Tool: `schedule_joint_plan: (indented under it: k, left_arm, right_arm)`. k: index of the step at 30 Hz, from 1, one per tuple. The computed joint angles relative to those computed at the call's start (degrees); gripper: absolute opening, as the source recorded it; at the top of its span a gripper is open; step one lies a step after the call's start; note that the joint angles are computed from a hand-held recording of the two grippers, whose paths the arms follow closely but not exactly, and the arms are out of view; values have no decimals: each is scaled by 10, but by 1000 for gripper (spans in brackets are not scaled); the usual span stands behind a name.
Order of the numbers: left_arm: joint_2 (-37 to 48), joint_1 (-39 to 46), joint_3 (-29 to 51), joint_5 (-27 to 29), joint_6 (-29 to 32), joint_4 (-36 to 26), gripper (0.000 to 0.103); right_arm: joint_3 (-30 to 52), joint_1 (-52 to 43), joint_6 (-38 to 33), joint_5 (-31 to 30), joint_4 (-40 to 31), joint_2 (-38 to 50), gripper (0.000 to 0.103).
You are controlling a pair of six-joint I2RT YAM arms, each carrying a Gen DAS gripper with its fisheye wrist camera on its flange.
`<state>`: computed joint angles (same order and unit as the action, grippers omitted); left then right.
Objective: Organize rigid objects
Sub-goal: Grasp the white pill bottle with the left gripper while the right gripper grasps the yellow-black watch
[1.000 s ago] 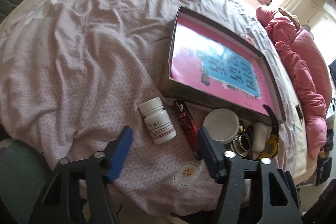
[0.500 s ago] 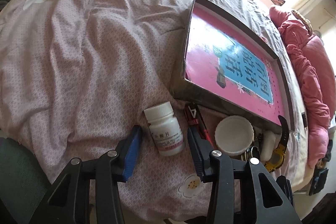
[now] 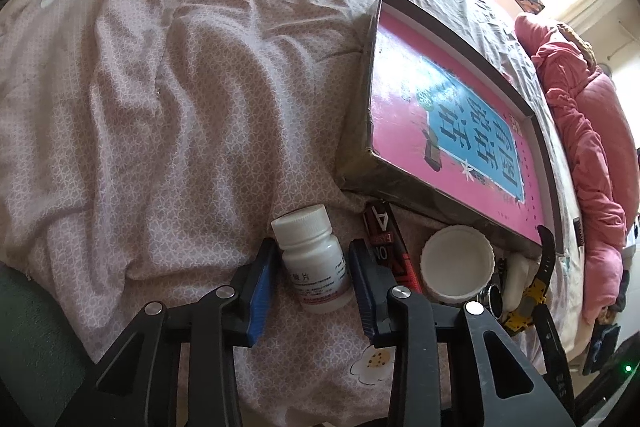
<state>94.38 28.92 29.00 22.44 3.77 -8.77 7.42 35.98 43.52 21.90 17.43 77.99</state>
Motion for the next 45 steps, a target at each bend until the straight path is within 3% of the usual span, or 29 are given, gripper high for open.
schedule_joint_plan:
  k: [3, 5, 15, 17, 28, 45]
  left_arm:
    - [9, 4, 0, 4, -2, 5, 36]
    - [11, 12, -1, 7, 7, 6, 36]
    - [23, -8, 2, -2, -14, 24, 35]
    - [22, -13, -1, -5, -19, 27, 35]
    - [14, -21, -13, -9, -33, 48, 32]
    - [-71, 27, -27, 19, 30, -26, 27]
  right_arm:
    - [0, 0, -8, 3, 21, 17, 58]
    - [5, 0, -17, 0, 36, 35, 48]
    - [16, 1, -44, -15, 103, 106, 26]
    - [14, -8, -55, -23, 120, 116, 17]
    - [-10, -20, -68, -49, 151, 96, 17]
    - [-35, -8, -52, -31, 122, 26, 17]
